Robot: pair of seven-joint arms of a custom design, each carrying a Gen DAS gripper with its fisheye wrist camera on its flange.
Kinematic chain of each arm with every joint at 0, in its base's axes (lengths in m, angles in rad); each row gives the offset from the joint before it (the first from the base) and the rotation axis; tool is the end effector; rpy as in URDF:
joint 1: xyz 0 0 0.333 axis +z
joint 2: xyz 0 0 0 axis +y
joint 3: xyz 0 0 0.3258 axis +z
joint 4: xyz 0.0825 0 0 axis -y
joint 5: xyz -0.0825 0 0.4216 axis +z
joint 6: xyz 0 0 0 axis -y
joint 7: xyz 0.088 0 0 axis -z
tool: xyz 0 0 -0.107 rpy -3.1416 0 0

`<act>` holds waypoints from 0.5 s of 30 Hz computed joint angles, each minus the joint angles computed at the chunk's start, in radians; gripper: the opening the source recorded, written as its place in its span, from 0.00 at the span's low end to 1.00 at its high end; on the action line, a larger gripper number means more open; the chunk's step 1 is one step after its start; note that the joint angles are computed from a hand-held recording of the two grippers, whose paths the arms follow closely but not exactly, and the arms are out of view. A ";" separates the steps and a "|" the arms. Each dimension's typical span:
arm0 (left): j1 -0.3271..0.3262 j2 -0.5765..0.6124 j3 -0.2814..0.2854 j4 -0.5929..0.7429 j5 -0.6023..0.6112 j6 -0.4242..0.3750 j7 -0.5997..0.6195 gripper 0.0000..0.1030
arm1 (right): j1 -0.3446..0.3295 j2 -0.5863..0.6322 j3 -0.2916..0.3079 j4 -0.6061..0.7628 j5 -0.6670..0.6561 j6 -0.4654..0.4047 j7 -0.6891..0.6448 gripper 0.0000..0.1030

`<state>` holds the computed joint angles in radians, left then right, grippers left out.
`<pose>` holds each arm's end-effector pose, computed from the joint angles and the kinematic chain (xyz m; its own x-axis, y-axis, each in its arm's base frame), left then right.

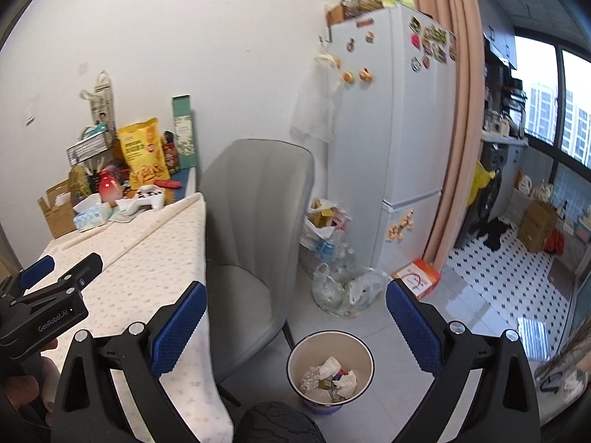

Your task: Collect trash

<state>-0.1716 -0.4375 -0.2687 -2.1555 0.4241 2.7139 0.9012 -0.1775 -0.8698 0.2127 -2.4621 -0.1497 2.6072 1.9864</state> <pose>0.4426 -0.2552 0.6845 -0.1264 -0.9911 0.0409 -0.4975 0.0277 -0.8670 0.3710 0.0468 0.6883 -0.2503 -0.9672 -0.0434 -0.4871 0.1645 -0.8577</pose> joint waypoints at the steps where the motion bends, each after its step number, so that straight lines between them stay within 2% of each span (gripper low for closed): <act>1: 0.006 -0.023 0.005 -0.018 0.004 0.000 -0.004 0.94 | 0.004 -0.004 0.004 0.001 0.000 -0.001 0.000 0.93; 15: 0.073 -0.265 0.035 -0.190 0.005 -0.013 -0.043 0.94 | 0.092 -0.054 0.065 0.003 0.013 0.013 0.005 0.93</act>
<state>-0.0983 -0.7024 -0.2334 -2.3456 0.4291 2.7011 0.8584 -0.0860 -0.9234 0.2782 -2.4588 -0.1366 2.6204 1.9918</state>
